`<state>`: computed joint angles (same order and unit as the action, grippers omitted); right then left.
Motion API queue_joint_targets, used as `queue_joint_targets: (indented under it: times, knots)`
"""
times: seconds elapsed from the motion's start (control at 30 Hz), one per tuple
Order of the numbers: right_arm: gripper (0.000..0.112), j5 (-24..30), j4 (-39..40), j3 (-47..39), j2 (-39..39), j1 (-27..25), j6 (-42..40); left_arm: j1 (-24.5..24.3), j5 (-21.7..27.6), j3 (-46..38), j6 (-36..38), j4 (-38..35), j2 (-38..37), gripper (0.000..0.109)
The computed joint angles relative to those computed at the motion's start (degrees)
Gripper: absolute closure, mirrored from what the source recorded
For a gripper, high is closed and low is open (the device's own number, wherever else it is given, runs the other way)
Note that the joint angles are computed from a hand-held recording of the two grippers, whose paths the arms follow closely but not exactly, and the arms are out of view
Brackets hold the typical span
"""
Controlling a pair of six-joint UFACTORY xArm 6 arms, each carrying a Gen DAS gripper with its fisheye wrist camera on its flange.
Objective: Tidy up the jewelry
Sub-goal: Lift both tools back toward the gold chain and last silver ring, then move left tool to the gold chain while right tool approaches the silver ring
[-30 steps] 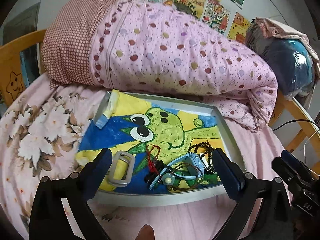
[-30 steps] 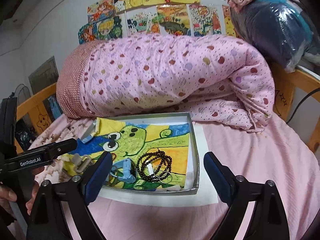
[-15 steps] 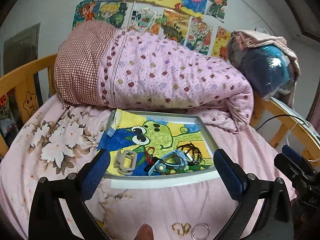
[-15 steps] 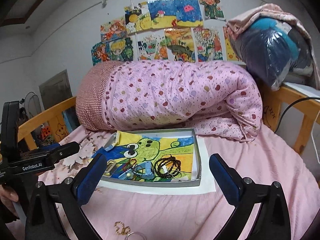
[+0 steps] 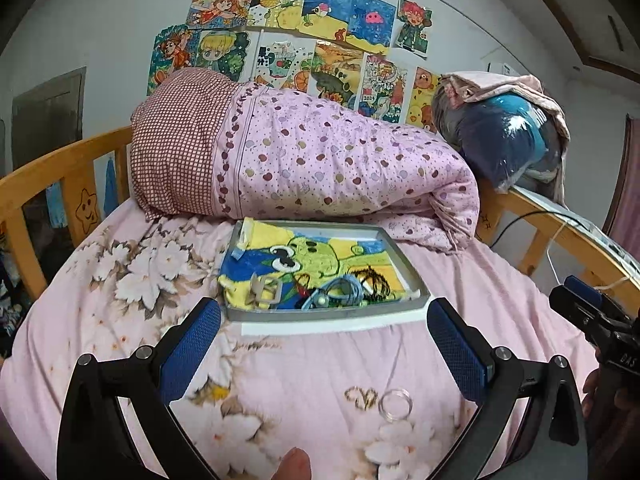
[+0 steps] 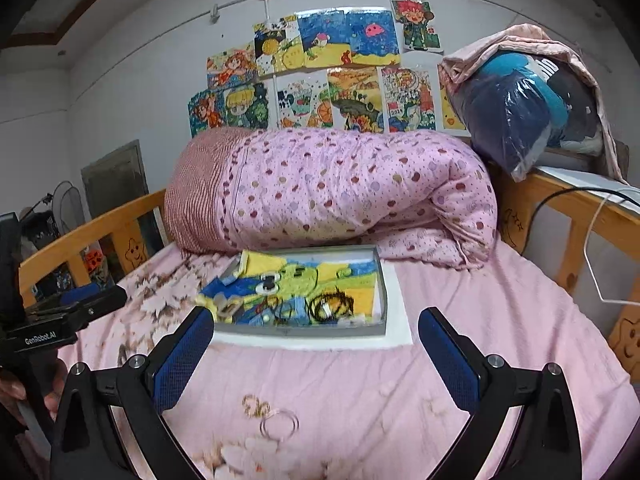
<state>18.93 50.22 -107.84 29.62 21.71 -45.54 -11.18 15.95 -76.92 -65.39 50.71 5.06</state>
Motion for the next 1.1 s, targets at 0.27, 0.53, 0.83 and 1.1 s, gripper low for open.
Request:
queue_joint_targets:
  times: [0.27, 0.53, 0.83, 1.1]
  knots:
    - [0.009, 0.07, -2.90, 11.77, -5.92, 0.18, 1.89, -0.89, 1.37, 9.63, -3.38, 2.14, -5.14, 0.007]
    - [0.009, 3.15, -11.72, 14.42, -4.98, 0.56, 6.28, -1.48, 2.90, 15.31, 4.42, -3.04, -5.69, 0.007]
    - [0.009, 5.45, -22.38, 13.79, -0.82, 0.81, 12.86, -1.80, 4.26, 16.26, 8.17, -5.81, -2.17, 0.007]
    - [0.009, 8.40, -29.25, 3.03, 7.37, 0.84, 18.72, -1.59, 3.18, 11.84, 15.59, -11.79, 3.54, 0.007]
